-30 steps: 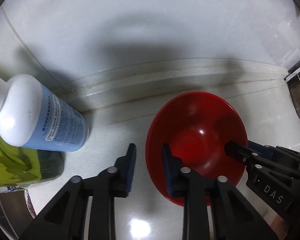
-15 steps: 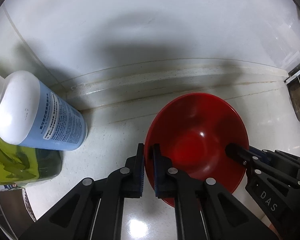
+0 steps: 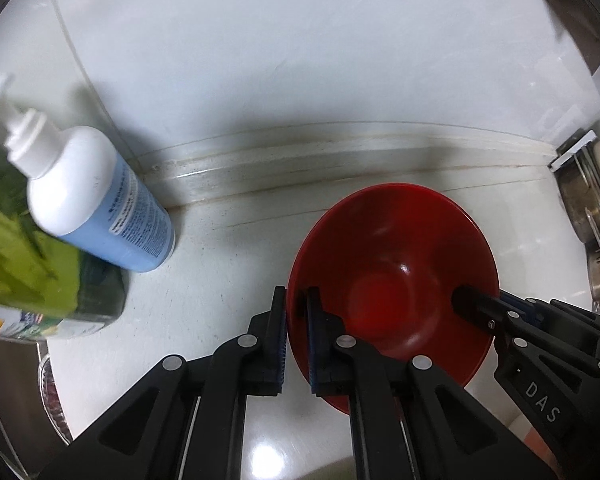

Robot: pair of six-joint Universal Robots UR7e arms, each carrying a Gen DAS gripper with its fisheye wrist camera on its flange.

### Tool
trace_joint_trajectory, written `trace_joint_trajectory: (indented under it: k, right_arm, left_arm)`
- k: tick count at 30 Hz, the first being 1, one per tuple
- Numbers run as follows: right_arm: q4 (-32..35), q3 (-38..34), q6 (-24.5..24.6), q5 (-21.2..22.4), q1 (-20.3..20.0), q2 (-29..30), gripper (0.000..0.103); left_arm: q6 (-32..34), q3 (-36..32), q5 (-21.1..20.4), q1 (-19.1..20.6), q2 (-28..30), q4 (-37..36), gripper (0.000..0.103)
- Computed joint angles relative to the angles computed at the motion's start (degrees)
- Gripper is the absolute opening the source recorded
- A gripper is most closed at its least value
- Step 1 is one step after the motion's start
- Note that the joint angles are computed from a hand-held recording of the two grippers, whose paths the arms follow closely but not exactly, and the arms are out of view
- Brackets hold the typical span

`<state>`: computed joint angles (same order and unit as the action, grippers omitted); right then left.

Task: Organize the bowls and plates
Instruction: 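Lift the red bowl with both grippers and carry it over the stack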

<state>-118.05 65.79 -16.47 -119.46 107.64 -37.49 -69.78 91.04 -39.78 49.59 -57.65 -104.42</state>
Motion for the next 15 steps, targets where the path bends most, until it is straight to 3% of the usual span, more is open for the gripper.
trace_joint_trajectory:
  k: [15]
  right_arm:
    - [-7.6, 12.4, -0.4, 1.1, 1.0, -10.9, 0.01]
  left_arm:
    - [-1.6, 0.1, 1.2, -7.8, 0.3, 0.3, 0.012]
